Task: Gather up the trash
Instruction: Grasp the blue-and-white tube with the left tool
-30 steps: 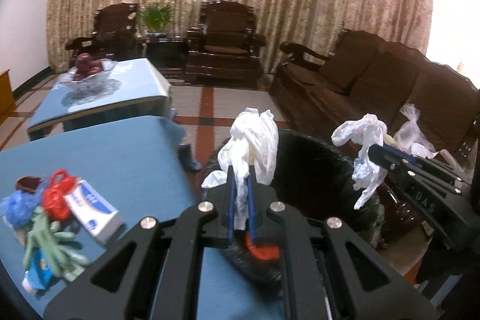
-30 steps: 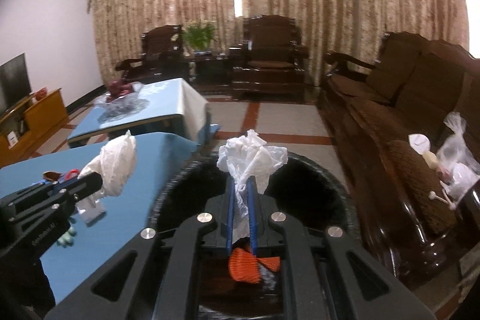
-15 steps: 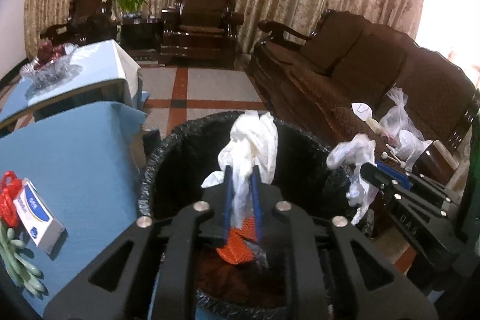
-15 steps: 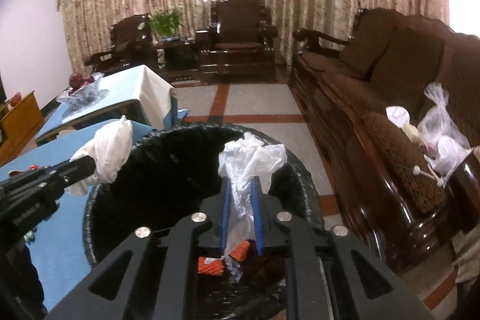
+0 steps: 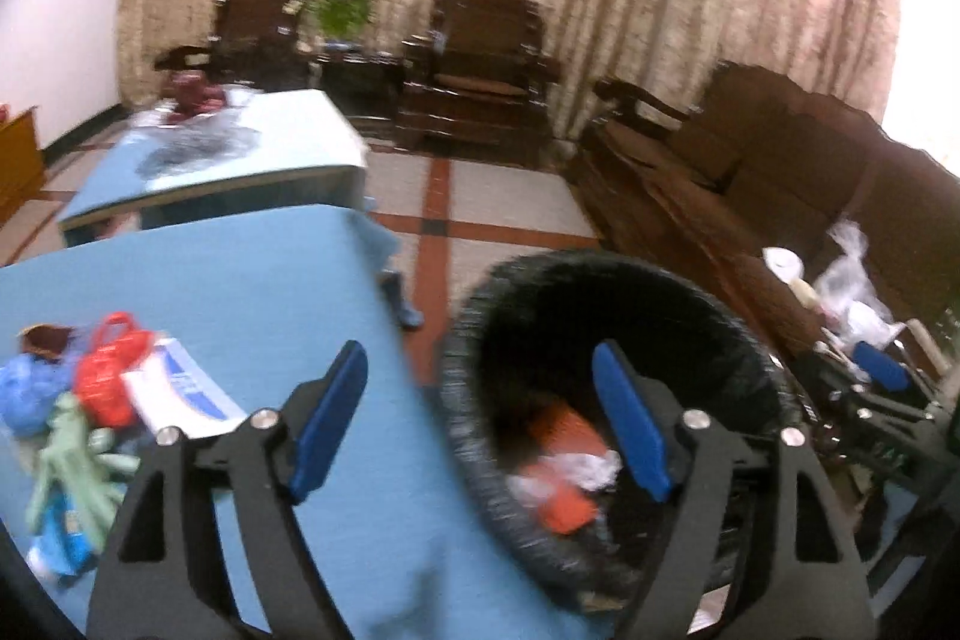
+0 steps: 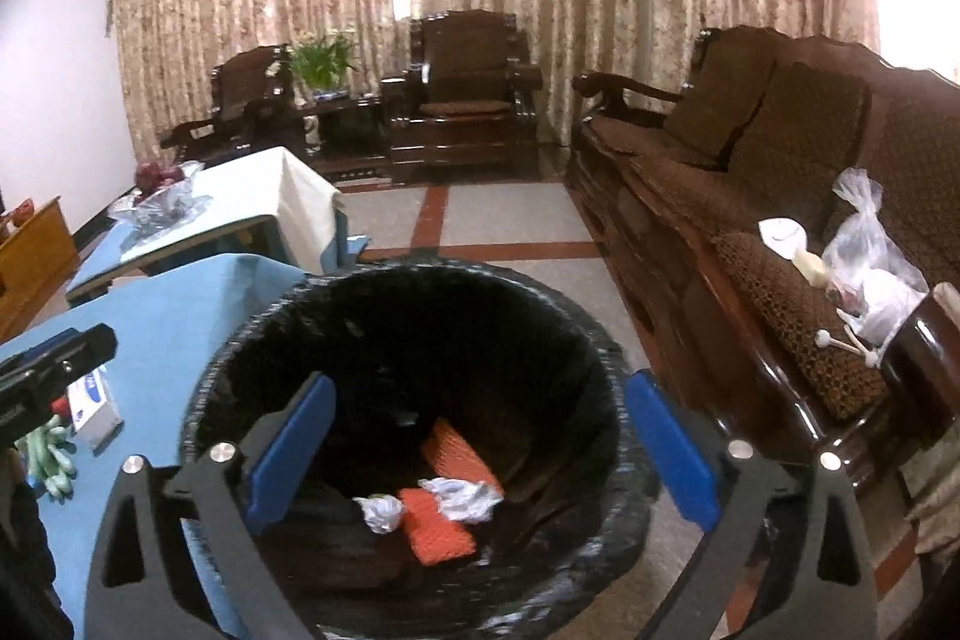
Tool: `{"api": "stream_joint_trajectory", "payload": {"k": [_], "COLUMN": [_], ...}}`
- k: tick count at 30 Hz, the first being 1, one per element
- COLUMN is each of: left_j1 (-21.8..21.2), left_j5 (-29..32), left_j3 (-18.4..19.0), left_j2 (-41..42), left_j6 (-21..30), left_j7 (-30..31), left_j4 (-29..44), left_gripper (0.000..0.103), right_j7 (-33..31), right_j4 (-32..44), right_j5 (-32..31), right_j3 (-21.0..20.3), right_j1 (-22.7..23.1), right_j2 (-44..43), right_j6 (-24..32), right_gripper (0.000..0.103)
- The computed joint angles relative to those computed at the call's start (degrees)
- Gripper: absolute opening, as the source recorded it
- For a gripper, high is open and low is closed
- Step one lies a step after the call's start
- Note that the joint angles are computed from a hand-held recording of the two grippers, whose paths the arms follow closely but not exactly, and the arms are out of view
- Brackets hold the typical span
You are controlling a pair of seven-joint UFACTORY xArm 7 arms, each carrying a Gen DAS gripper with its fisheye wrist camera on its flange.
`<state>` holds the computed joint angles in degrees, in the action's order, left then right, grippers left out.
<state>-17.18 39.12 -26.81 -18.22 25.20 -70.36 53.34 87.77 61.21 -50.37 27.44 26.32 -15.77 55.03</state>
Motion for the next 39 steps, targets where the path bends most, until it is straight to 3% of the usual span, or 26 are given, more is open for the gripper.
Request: {"api": "stream_joint_trajectory", "payload": {"k": [4, 10, 19, 23, 29, 39], "left_j1": [0.25, 1.61, 4.59, 6.67, 7.12, 4.35], "left_j5": [-3.45, -10.34, -17.49, -19.87, -23.19, -28.3], "left_j3": [1.86, 3.99, 6.76, 7.96, 8.85, 8.84], "left_j2": [-9.74, -24.25, -42.32, -46.58, -50.65, -59.16], "left_j6": [3.63, 10.61, 21.09, 22.71, 23.75, 30.18], "left_j7": [1.31, 6.67, 15.18, 17.81, 21.27, 22.9], "left_j4": [-7.05, -16.54, -27.22, -29.85, -33.66, -40.13], "left_gripper": [0.081, 0.081, 0.08, 0.079, 0.074, 0.071], "right_j7": [0.46, 0.05, -4.36, -7.12, -11.68, -15.1], "right_j4": [4.79, 14.57, 30.52, 37.45, 46.72, 51.01], "right_j5": [-2.25, -7.94, -12.97, -14.01, -12.44, -6.03], "right_j3": [1.3, 0.93, -2.98, -5.57, -9.13, -14.43], "right_j1": [1.21, 6.94, 16.63, 20.66, 25.76, 30.63], "right_j2": [4.63, 15.03, 31.25, 37.55, 45.52, 50.13], "right_j6": [-0.22, -0.46, -2.72, -3.63, -4.56, -7.38], "right_gripper": [0.097, 0.097, 0.097, 0.096, 0.088, 0.077]}}
